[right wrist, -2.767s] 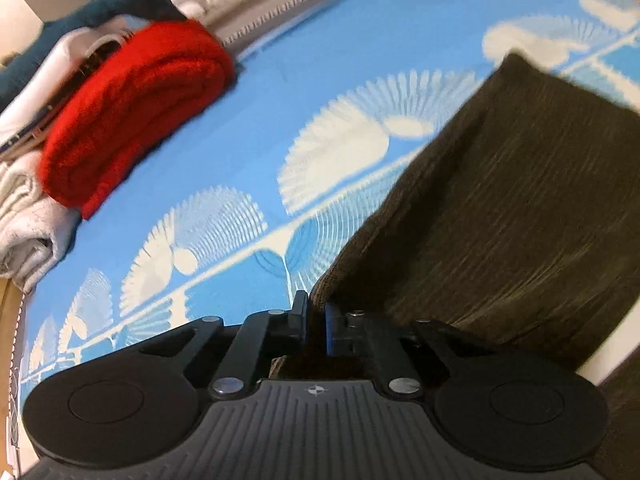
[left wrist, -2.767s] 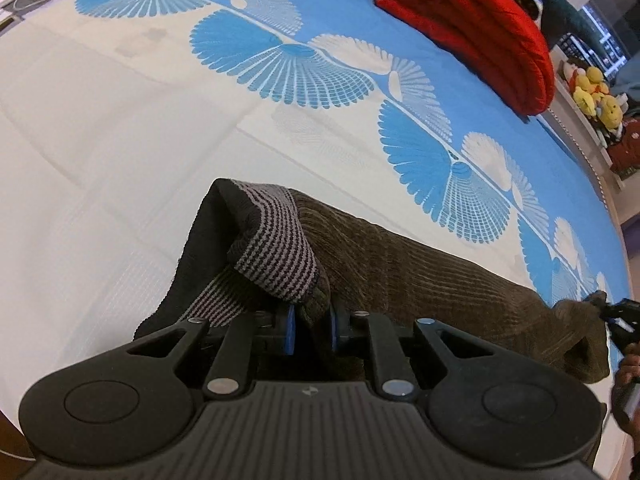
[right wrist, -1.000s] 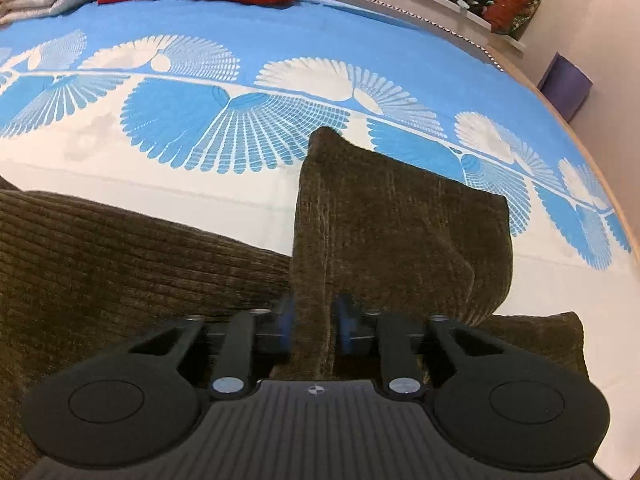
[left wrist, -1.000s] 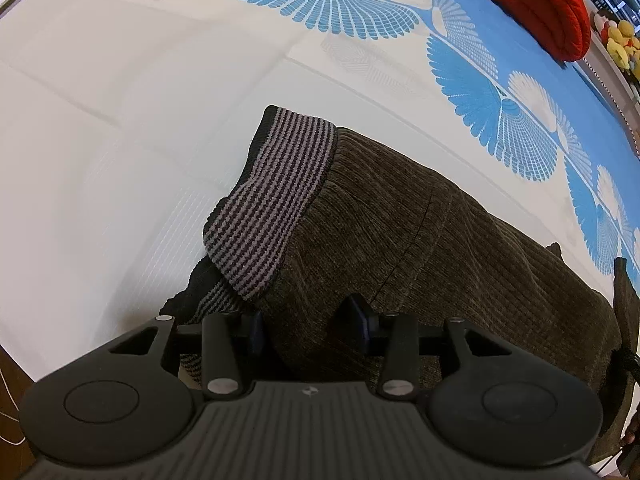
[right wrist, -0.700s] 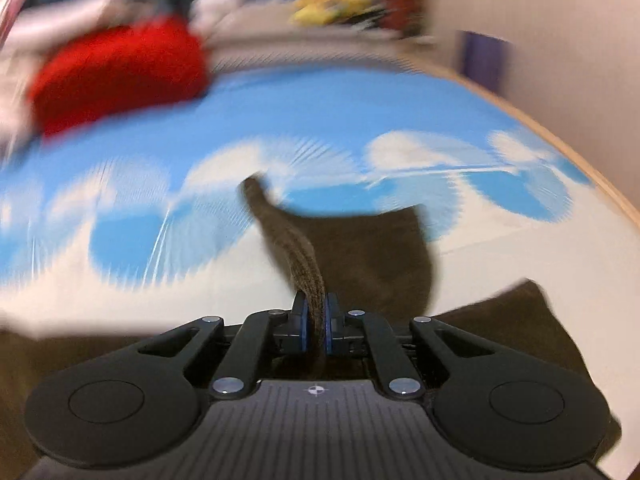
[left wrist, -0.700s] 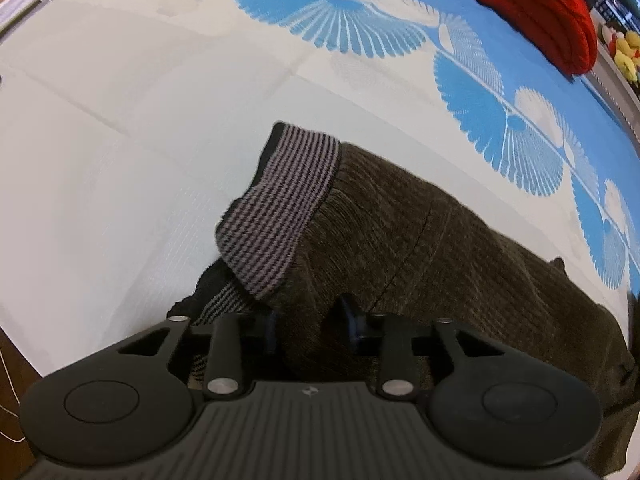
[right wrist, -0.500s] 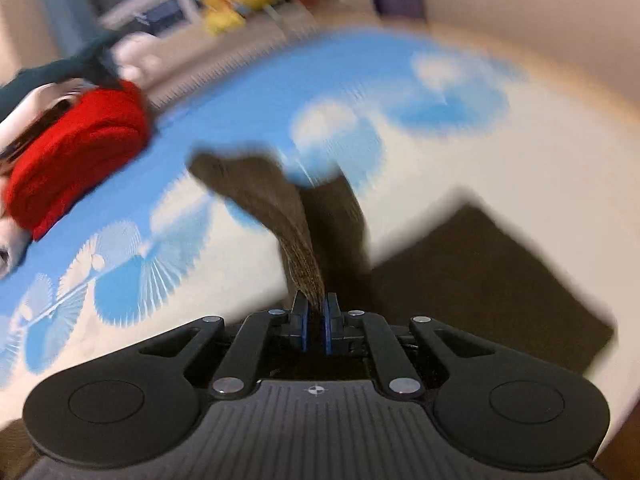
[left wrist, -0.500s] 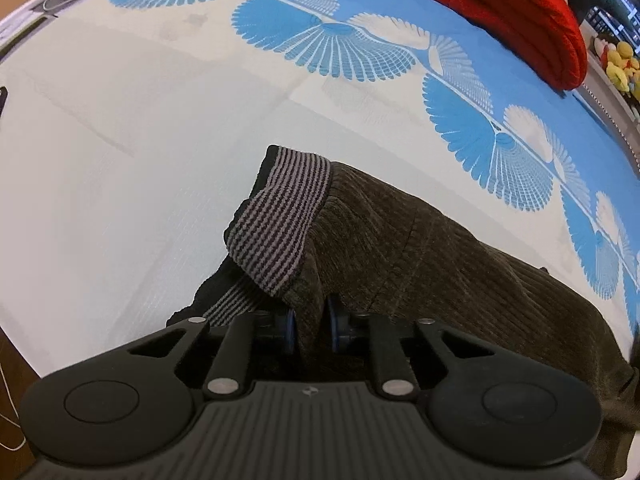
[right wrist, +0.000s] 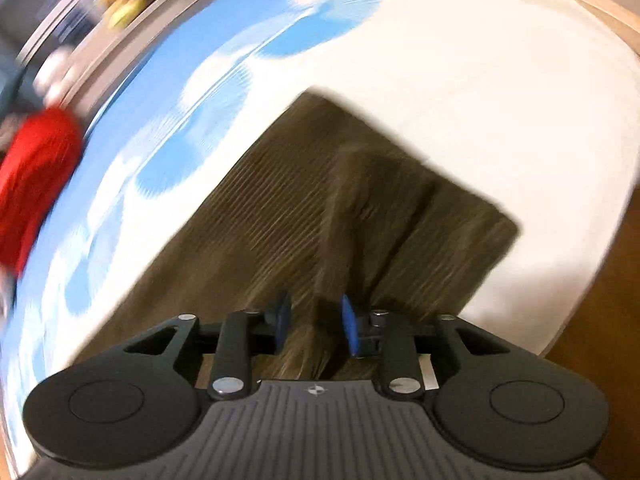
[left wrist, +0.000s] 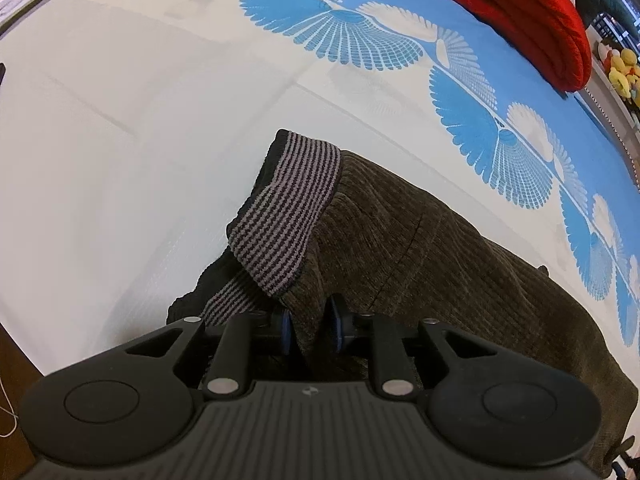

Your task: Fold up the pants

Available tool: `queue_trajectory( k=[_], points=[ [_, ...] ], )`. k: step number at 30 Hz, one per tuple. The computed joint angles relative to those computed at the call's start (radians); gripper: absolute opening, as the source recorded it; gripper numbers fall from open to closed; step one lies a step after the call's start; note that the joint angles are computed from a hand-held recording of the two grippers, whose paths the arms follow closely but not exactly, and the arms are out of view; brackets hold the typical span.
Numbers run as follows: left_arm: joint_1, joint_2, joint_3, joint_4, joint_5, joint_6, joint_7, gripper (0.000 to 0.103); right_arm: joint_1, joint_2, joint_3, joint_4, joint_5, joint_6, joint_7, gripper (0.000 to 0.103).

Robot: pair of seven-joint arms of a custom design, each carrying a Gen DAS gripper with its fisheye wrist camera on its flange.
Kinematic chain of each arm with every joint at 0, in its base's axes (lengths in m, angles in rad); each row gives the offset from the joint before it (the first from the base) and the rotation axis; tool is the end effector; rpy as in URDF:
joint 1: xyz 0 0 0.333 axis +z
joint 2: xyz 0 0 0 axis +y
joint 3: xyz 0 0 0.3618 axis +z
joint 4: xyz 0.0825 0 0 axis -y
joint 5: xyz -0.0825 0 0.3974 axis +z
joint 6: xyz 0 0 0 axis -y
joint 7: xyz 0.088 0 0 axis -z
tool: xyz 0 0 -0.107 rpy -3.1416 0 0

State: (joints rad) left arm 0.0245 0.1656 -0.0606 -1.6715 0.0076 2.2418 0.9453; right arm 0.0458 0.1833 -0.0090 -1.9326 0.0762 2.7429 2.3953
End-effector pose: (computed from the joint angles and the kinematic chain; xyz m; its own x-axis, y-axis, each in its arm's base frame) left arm 0.6687 -0.0208 0.5877 0.5076 -0.8295 0.2329 -0.7664 -0.5582 -0.3179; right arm 0.6633 0.0218 0.5031 -0.5968 -0.6487 -0.4723 -0.5483 0.7594 -0.3503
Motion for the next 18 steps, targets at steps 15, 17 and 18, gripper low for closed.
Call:
queue_trajectory(
  k=[15, 17, 18],
  points=[
    [-0.005, 0.028, 0.002, 0.039, 0.007, -0.043, -0.013, 0.028, 0.015, 0.056, -0.051, 0.078, -0.139, -0.073, 0.307, 0.039],
    [-0.006, 0.027, 0.002, 0.039, 0.008, -0.044, -0.008, 0.031, 0.012, 0.039, -0.044, 0.070, -0.159, -0.064, 0.286, 0.039],
    [-0.006, 0.027, 0.001, 0.038, 0.008, -0.044, -0.005, 0.031, 0.006, 0.054, -0.039, 0.087, -0.156, -0.067, 0.262, 0.041]
  ],
)
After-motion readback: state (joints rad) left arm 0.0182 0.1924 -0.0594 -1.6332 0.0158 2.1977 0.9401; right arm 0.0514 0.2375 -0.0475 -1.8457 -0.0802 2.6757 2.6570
